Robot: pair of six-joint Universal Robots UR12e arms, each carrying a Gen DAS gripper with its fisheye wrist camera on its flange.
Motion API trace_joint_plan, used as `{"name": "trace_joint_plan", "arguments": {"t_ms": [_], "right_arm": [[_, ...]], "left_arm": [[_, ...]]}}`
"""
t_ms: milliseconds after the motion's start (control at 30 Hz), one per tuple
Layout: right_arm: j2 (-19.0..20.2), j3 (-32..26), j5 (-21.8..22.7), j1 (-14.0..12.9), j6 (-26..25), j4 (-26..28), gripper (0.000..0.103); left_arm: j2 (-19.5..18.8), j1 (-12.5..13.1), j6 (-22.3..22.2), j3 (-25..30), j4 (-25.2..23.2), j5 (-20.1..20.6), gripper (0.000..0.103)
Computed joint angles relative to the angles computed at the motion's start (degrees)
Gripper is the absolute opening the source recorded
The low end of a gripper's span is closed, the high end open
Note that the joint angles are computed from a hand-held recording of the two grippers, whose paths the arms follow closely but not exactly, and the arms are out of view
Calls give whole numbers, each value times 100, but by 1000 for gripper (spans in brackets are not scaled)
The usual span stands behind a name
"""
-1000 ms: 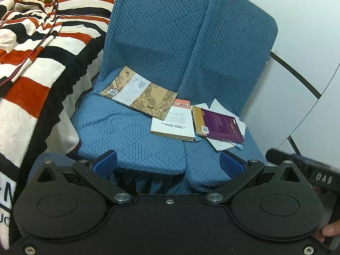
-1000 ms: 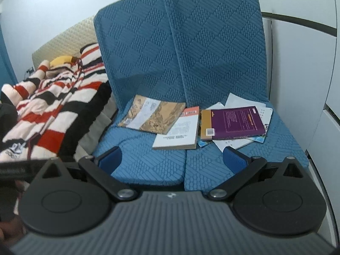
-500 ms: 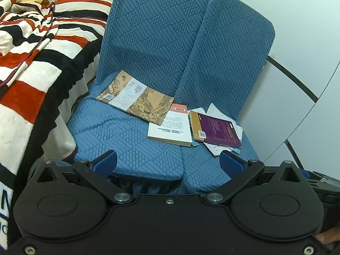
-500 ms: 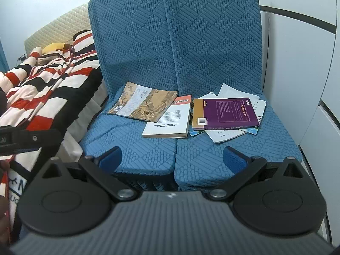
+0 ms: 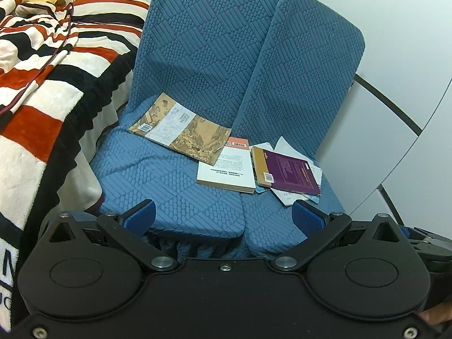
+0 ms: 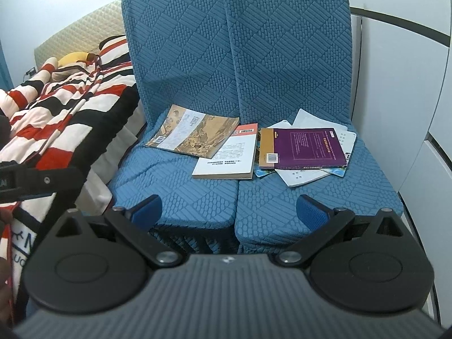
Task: Organize objects
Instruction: 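Approach the books on the sofa seat with both tools open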
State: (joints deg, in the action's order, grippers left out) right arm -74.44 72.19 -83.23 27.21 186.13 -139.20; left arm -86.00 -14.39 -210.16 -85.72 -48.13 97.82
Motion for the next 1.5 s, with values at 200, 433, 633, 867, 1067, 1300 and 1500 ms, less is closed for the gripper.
{"name": "trace_joint_plan", "arguments": {"t_ms": [200,433,633,867,1067,1300,1500], "right_arm": [[-17,37,10,-29,66,40,103],[-15,66,5,-42,130,29,103],[32,65,-30,-33,117,-2,103],[153,35,-73,-14,104,-44,103],[300,-22,-114,-5,115,-76,103],[517,-145,-224,-14,163,-137,103],[748,-244,-285,-46,217,-378,103]], "left_arm": [[-13,-10,53,-13,-37,-14,103],[-35,-1,32,-37,3,-37,103],[-87,18,52,-41,46,-98,103],[-227,60,92,-64,240,-206,103],[-407,127,78,-79,506,-296,103],[-653,216,78,-37,730,-371,103],[-892,265,115,73,797,-310,102]]}}
